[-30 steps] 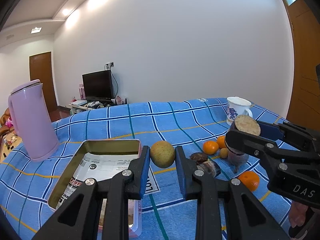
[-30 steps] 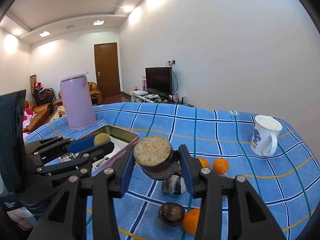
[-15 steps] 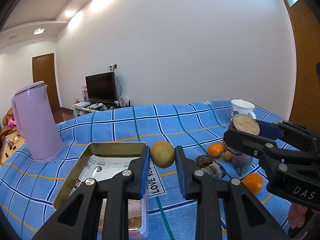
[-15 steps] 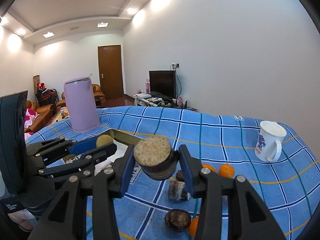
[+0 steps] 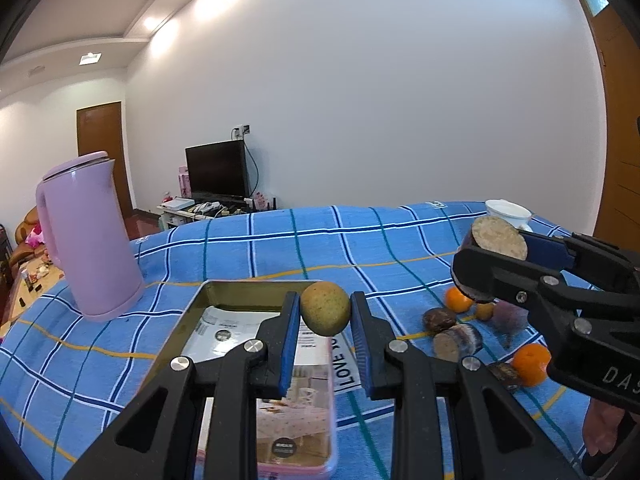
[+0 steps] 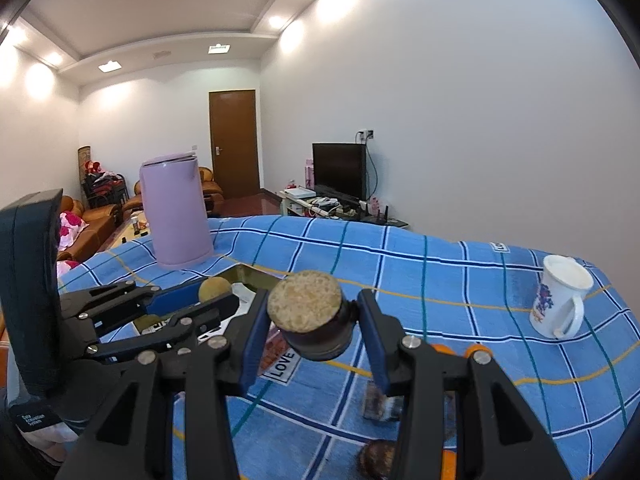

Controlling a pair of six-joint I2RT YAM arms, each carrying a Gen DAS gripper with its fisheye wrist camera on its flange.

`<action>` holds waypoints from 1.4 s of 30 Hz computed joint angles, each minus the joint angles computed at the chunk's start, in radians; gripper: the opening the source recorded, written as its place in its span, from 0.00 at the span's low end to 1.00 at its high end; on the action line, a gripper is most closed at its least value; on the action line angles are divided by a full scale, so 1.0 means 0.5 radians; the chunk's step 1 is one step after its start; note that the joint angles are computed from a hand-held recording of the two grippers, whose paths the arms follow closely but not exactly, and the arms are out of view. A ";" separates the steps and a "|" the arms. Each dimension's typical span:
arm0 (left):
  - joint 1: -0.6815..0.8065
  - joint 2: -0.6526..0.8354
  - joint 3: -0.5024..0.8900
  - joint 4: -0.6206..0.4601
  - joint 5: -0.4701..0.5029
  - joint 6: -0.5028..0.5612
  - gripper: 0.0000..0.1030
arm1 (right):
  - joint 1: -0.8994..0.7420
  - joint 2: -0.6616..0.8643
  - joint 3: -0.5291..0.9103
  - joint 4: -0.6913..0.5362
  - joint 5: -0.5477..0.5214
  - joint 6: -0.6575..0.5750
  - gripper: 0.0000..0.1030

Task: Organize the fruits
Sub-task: 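Lift and carry both held items over the pink tin box, then open the left tool over the tin while the right tool releases the tuber piece into it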

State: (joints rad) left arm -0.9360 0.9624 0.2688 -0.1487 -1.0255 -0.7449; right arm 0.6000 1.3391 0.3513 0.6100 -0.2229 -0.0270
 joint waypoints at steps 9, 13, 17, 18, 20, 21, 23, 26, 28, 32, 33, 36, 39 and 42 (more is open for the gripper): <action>0.117 -0.230 -0.083 -0.088 0.043 0.074 0.26 | 0.145 0.163 0.087 0.053 0.065 0.015 0.45; 0.181 -0.351 -0.118 -0.169 0.064 0.098 0.26 | 0.205 0.253 0.137 0.076 0.081 0.021 0.45; 0.286 -0.455 -0.160 -0.219 0.112 0.137 0.26 | 0.267 0.341 0.192 0.091 0.106 0.025 0.45; 0.313 -0.480 -0.171 -0.227 0.125 0.151 0.26 | 0.276 0.372 0.211 0.097 0.102 0.033 0.45; 0.382 -0.537 -0.196 -0.242 0.163 0.190 0.26 | 0.290 0.421 0.245 0.098 0.097 0.050 0.45; 0.431 -0.566 -0.209 -0.243 0.199 0.215 0.26 | 0.298 0.460 0.267 0.103 0.093 0.058 0.45; 0.531 -0.627 -0.237 -0.243 0.265 0.277 0.26 | 0.321 0.516 0.306 0.102 0.100 0.070 0.45; 0.692 -0.711 -0.284 -0.219 0.375 0.377 0.26 | 0.354 0.596 0.353 0.117 0.111 0.085 0.45; 0.807 -0.749 -0.314 -0.191 0.463 0.445 0.26 | 0.374 0.638 0.383 0.118 0.121 0.091 0.45; 1.017 -0.803 -0.378 -0.130 0.617 0.537 0.26 | 0.407 0.725 0.433 0.125 0.132 0.108 0.45; 1.052 -0.808 -0.391 -0.114 0.640 0.553 0.26 | 0.412 0.751 0.443 0.132 0.134 0.109 0.45; 1.137 -0.799 -0.422 -0.055 0.715 0.594 0.26 | 0.416 0.805 0.474 0.130 0.131 0.101 0.45; 1.214 -0.767 -0.441 -0.001 0.793 0.616 0.26 | 0.425 0.856 0.505 0.127 0.123 0.104 0.45; 1.286 -0.734 -0.447 0.062 0.852 0.638 0.26 | 0.450 0.915 0.552 0.112 0.129 0.100 0.45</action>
